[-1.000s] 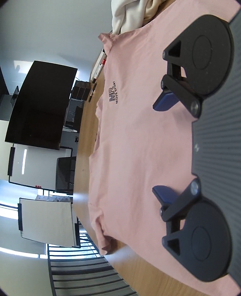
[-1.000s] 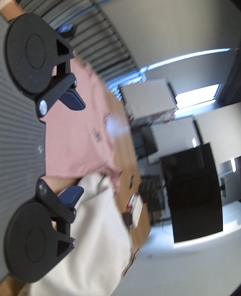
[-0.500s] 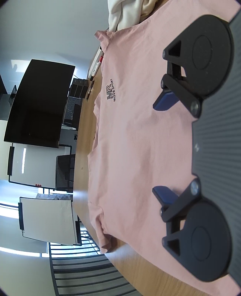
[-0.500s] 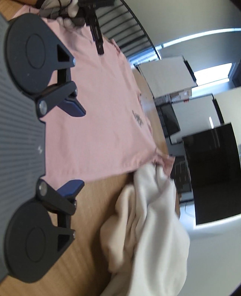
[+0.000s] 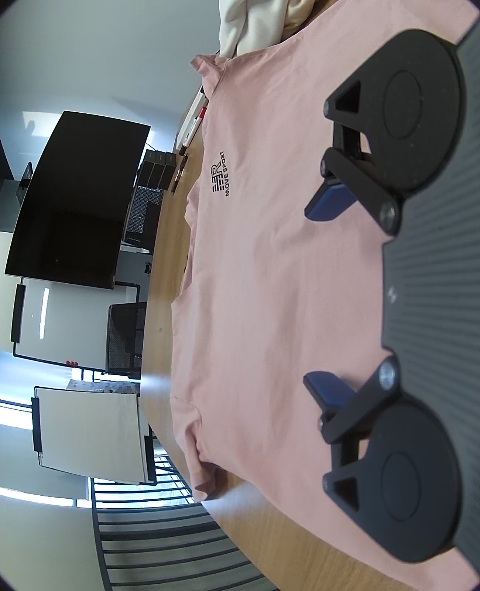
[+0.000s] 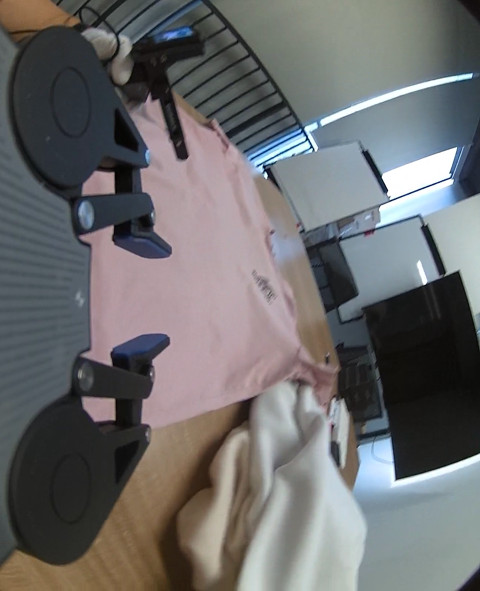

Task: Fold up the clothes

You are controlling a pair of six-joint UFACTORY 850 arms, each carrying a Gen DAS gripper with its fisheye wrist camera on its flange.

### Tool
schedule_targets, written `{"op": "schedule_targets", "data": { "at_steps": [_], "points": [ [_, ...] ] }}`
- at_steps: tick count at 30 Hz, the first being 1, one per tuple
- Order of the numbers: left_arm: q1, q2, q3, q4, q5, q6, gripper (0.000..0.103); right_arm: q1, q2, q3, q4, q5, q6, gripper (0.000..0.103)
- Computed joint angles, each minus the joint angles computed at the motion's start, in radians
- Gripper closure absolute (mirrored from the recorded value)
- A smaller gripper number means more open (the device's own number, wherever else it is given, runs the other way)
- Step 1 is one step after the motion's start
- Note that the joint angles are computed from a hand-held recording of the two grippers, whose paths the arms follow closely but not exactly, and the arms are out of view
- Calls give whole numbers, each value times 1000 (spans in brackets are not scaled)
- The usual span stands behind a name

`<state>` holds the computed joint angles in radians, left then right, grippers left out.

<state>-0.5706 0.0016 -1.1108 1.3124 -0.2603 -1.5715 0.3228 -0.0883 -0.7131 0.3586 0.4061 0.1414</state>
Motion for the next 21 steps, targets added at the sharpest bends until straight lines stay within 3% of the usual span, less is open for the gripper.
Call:
{"op": "schedule_targets", "data": {
  "at_steps": [3, 8, 21],
  "points": [
    [0, 1, -1, -23, -1, 21, 15, -15, -72, -6, 107, 45, -119, 53],
    [-3, -4, -7, -67, -8, 68, 15, 0, -84, 54, 296, 117, -303, 53],
    [5, -4, -8, -125, -9, 90, 15, 56, -19, 169, 474, 188, -426, 53]
  ]
}}
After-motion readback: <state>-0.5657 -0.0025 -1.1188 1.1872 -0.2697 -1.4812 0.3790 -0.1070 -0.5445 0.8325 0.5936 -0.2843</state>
